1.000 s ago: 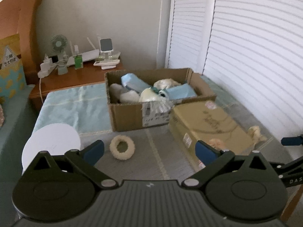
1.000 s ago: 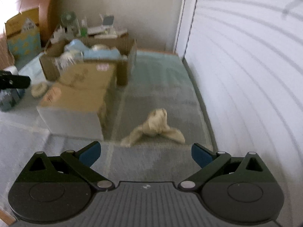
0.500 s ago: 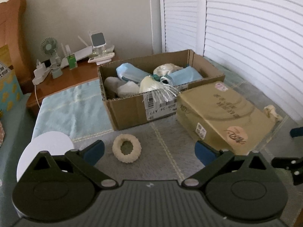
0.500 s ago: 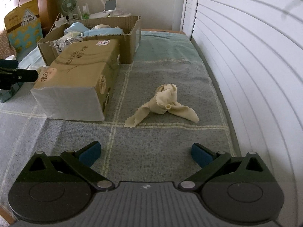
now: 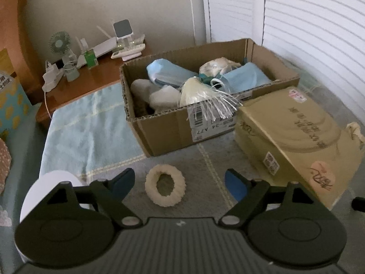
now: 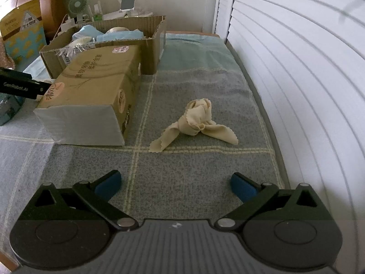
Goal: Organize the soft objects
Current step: 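Move the right gripper to the beige cloth while the left gripper grasps the beige ring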
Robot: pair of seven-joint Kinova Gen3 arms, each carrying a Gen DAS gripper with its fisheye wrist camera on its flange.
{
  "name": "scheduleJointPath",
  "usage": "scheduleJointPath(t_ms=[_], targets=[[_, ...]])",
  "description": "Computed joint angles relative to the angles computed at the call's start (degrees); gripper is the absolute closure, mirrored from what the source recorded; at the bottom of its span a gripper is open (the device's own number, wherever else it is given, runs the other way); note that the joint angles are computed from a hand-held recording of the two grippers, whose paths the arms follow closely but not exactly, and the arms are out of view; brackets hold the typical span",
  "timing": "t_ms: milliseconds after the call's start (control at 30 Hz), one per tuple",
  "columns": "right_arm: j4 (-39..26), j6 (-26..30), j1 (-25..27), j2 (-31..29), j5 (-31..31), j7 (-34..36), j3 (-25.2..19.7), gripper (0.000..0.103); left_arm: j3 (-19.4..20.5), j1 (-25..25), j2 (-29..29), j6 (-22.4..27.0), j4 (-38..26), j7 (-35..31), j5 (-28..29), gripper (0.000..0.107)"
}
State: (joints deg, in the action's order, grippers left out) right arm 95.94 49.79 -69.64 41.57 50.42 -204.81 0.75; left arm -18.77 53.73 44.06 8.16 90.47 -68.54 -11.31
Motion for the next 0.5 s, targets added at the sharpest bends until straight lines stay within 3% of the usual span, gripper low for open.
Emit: scheduleJointPath(t_ms=[133, 267, 500], targets=[[-0.08, 0.32, -0.24, 0.17, 0.12, -0.48, 0.06, 0.0, 3.39, -2.53, 0.96, 3.68, -3.07, -2.03, -1.23, 0.022], [-0.09, 0.16, 0.02, 0.15, 0.18, -0.24, -0.08, 0.0, 3.53, -2.41, 2.19, 6.69, -5.71, -1.74, -3.39, 0.021], [0.24, -0.29, 0.29, -0.17, 0.14, 0.24, -0.23, 0.0, 13.09, -9.49, 2.23, 13.71, -10.12, -8.1, -6.1, 0.021]])
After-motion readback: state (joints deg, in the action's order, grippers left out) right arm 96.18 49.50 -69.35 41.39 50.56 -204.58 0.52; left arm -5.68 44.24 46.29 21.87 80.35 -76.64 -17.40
